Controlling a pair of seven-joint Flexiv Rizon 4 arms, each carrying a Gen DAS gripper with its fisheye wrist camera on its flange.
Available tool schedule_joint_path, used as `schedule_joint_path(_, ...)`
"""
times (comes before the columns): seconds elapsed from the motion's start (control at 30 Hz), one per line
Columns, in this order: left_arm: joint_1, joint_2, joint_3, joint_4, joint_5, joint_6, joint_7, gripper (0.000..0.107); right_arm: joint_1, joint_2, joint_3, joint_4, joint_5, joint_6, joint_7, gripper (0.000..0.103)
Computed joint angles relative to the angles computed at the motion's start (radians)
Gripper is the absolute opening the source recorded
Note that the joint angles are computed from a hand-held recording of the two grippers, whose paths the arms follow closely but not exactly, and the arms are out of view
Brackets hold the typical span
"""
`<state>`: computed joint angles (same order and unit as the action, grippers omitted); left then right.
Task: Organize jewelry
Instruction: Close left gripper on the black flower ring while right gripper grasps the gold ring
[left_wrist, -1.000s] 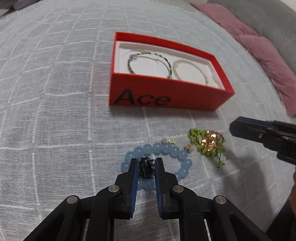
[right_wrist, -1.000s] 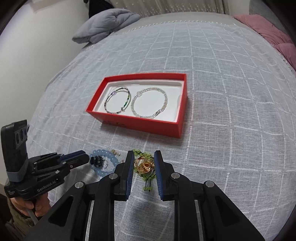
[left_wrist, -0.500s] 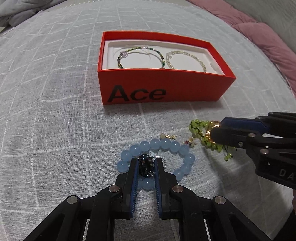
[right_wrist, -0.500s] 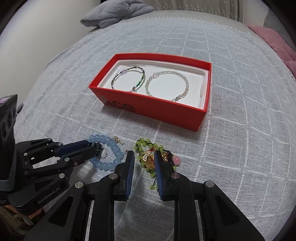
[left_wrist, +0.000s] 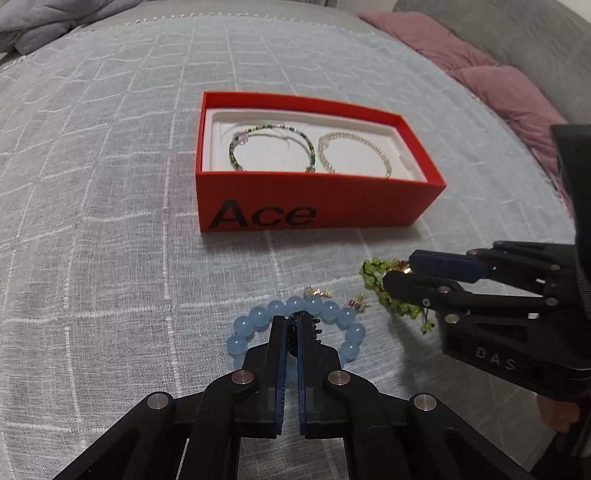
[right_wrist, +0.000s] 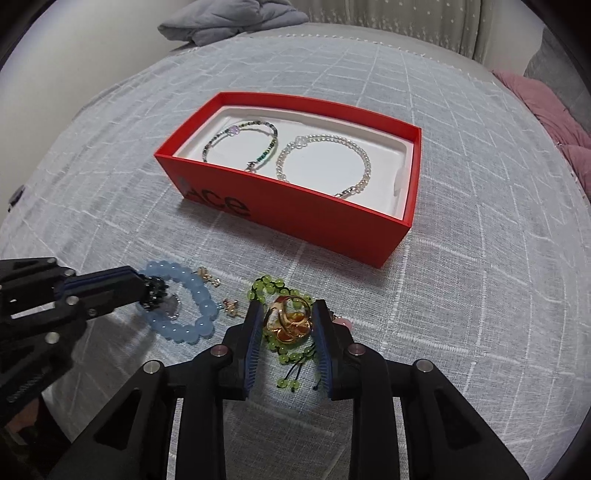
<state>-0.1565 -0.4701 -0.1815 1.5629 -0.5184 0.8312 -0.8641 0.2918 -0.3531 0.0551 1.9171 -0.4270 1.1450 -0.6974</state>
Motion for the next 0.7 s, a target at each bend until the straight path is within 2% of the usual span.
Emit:
schedule_joint_path(0.3,0.026,0.008,-0.014,-0.004,-0.077,-0.022,0.023,0.000,0.011,-0.013,-0.013,-0.005,-0.038,0.017,-0.010,0.029)
schedule_joint_path(0.37,0.025,0.003,-0.011,-0.012,-0.079,-0.027,0.015,0.000,0.013,-0.012,-0.017,-0.007,-0.046,0.014,-0.008,0.021)
schedule_joint_path(0.57,0.026,-0.001,-0.011,-0.016,-0.084,-0.021,0.009,0.000,0.002,0.009,-0.006,0.008,-0.029,0.042,-0.025,0.016)
schedule_joint_path(0.6,0.027,-0.001,-0.012,-0.014,-0.086,-0.019,0.011,0.000,0.001,0.012,-0.005,0.010,-0.026,0.050,-0.026,0.014)
schedule_joint_path(0.63,0.028,0.000,-0.013,-0.013,-0.089,-0.018,0.013,0.000,-0.003,0.015,-0.002,0.011,-0.020,0.058,-0.029,0.005)
schedule_joint_path(0.7,0.028,0.000,-0.013,-0.013,-0.093,-0.016,0.014,0.000,-0.011,0.021,0.003,0.014,-0.003,0.077,-0.034,0.005)
